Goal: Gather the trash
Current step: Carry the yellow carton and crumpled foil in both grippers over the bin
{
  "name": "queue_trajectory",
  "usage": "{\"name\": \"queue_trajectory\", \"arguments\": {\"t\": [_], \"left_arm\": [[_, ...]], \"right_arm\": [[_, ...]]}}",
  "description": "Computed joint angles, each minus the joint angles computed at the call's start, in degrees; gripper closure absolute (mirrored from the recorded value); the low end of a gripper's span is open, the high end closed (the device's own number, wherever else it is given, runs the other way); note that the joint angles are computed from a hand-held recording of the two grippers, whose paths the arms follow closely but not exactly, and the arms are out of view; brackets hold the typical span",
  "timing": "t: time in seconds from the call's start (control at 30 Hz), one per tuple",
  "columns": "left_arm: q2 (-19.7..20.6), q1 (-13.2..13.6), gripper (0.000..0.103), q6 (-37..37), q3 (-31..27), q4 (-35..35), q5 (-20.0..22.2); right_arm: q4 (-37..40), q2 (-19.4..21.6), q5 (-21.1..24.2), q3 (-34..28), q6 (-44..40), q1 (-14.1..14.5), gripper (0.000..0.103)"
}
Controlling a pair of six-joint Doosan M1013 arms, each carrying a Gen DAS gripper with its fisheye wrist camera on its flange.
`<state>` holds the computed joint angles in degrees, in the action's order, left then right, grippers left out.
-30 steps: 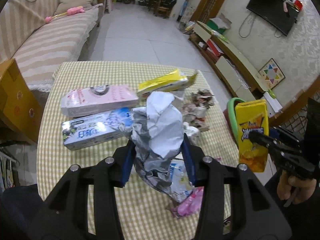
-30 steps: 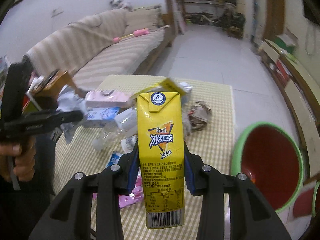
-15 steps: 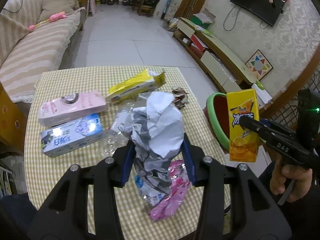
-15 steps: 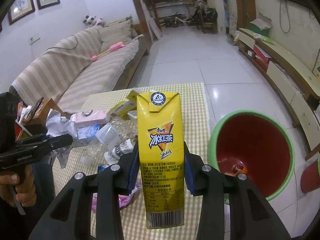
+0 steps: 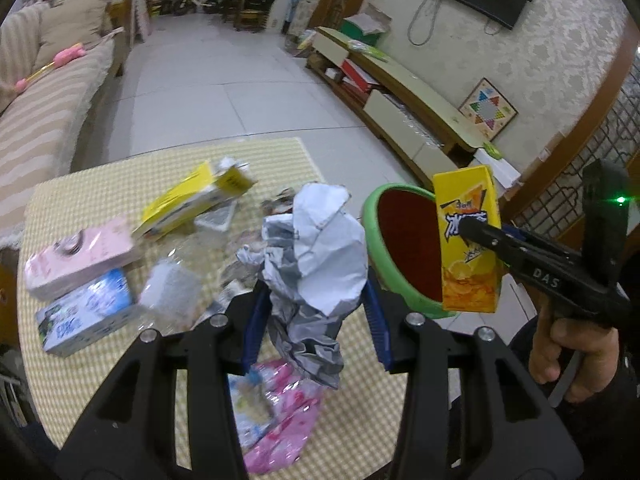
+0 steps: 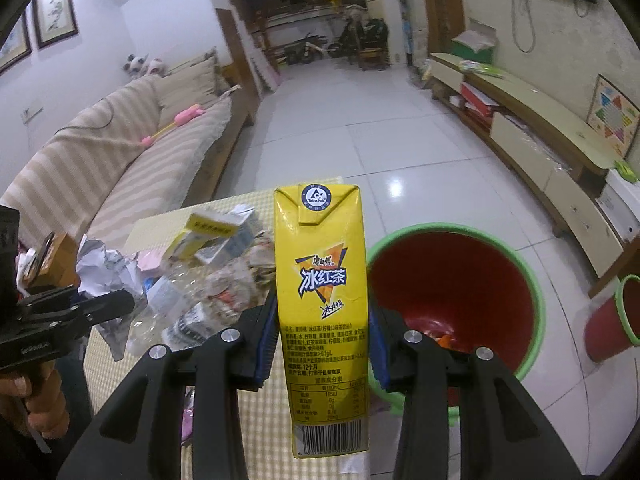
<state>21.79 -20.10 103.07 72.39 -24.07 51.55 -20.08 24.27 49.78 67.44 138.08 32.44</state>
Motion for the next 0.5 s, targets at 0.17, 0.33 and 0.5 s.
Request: {"name": "queue_trajectory", "arguments": {"t": [0.17,0.33,0.5], "left_arm": [[1.8,-1.4,0.061,1.6,-2.7,-1.4,1.7],[3.2,-2.8,0.061,3.2,-4.9,-2.4,3.1],[5.1,-4.1,0.061,4.3,-7.4,-3.2,4.7]], "right_arm": [[-1.2,-1.4,0.3,2.0,2.7,-1.3,0.066],[-1.9,-2.3,0.8,3.4,4.9,-2.5,0.066],[-2.8,-3.1,2.2,4.4,5.7,-3.6,0.066]]}}
